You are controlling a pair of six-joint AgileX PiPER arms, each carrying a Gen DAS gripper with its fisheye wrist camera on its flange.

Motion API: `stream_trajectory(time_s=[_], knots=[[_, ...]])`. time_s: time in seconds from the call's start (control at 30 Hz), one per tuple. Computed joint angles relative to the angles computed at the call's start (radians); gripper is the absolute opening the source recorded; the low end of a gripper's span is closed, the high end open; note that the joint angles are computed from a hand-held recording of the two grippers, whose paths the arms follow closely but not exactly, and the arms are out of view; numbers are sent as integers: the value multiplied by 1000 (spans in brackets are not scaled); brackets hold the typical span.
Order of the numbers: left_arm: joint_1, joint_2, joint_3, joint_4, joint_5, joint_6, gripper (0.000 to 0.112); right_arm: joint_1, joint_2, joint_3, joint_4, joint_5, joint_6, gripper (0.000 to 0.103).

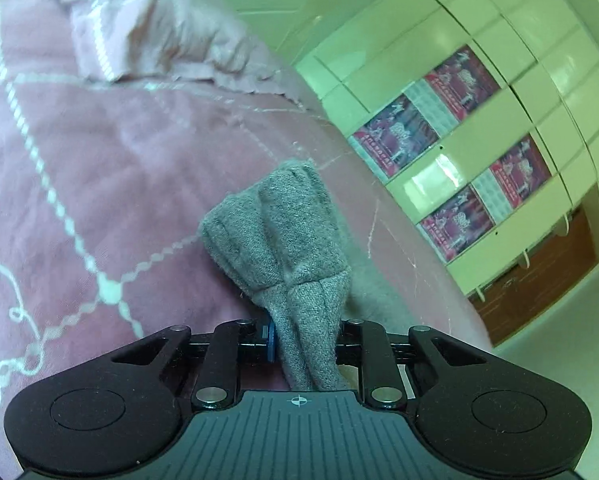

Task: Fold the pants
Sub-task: 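Grasp the cuffs with the left tool and fold them over onto the waistband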

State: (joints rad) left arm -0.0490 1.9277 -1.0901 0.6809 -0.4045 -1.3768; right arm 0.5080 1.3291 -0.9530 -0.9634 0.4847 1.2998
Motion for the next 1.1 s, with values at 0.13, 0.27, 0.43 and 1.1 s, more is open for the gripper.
stream_trajectory(time_s=[0.13,0.27,0.43,1.1], knots=[[-24,-22,-44,25,50,1,21,78,155,-148,-11,1,-108,36],[-19,-63,-54,117,77,-38,21,138,288,-266,13,80,-223,35],[-8,-115,-17,185,63,-54,21,194,356,-237,-140,150,-148,39],[-40,-176,32,102,91,50,21,150,340,-262,14,116,-198,40]])
